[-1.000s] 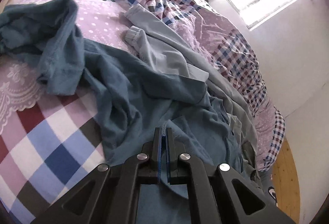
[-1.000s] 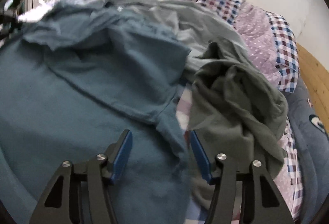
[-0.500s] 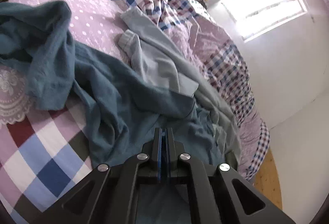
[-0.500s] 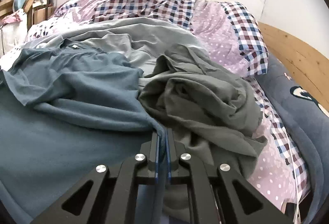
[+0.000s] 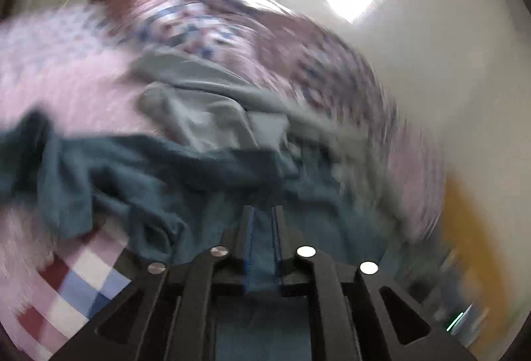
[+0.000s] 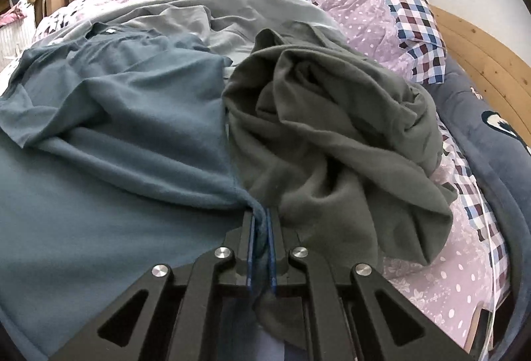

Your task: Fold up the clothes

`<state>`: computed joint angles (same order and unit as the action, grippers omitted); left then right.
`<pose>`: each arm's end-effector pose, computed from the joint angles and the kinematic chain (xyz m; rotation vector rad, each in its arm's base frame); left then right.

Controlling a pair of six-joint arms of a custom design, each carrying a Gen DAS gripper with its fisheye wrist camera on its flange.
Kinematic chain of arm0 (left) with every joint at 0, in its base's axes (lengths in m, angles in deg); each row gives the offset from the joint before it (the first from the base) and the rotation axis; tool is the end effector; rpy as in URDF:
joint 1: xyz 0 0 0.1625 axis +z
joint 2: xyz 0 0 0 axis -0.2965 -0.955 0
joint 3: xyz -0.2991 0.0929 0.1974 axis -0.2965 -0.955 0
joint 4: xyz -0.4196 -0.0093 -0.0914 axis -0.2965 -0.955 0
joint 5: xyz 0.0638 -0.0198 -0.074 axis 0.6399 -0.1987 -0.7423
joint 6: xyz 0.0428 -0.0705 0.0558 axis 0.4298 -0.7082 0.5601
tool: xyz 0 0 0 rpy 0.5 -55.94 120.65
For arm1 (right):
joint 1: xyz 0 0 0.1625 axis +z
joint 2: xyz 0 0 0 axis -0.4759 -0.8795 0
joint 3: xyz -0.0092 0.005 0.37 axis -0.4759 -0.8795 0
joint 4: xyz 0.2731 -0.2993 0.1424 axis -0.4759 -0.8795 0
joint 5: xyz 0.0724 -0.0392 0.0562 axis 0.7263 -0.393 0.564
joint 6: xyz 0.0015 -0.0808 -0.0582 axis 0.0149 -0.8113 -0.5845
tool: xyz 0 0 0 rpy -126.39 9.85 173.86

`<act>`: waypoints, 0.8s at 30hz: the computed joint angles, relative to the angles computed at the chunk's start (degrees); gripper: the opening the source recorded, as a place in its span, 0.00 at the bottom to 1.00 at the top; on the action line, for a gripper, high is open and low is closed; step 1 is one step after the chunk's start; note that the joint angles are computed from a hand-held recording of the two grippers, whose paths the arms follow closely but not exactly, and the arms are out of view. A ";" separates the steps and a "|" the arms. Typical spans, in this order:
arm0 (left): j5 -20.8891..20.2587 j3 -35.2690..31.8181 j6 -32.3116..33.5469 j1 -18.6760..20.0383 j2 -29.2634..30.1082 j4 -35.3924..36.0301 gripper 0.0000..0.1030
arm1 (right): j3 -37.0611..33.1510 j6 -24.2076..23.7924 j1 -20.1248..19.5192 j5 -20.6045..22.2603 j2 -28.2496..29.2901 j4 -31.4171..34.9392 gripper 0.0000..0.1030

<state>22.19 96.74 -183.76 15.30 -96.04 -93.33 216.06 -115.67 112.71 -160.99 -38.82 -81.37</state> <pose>-0.2159 -0.2081 0.2500 -0.1508 2.4114 -1.4366 0.0596 -0.3054 0.3519 0.7662 -2.1271 0.6172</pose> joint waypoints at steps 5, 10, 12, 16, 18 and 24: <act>-3.25 -3.51 17.16 0.83 14.74 -3.45 0.45 | 0.23 -0.19 0.12 -0.44 0.37 -0.63 0.04; -5.31 -4.15 34.69 2.36 23.65 -11.98 0.45 | 0.37 -0.48 0.18 -0.66 1.19 -1.80 0.04; -6.04 -3.96 40.28 3.01 26.04 -16.09 0.45 | 0.49 -0.54 0.13 -0.64 1.24 -2.07 0.05; -6.81 -5.67 43.18 3.87 32.42 -16.92 0.41 | 0.48 -0.40 -0.02 -0.40 1.45 -2.26 0.05; -6.52 -6.81 41.94 5.22 34.32 -15.55 0.01 | 0.47 -0.38 -0.04 -0.35 1.52 -2.32 0.05; 0.34 -5.52 34.54 3.94 27.08 -16.42 0.00 | 0.23 0.33 -0.36 0.28 1.23 -1.33 0.05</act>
<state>22.54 91.22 -149.22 19.23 -68.96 -109.75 216.29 -115.33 112.35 -160.72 -37.59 -82.70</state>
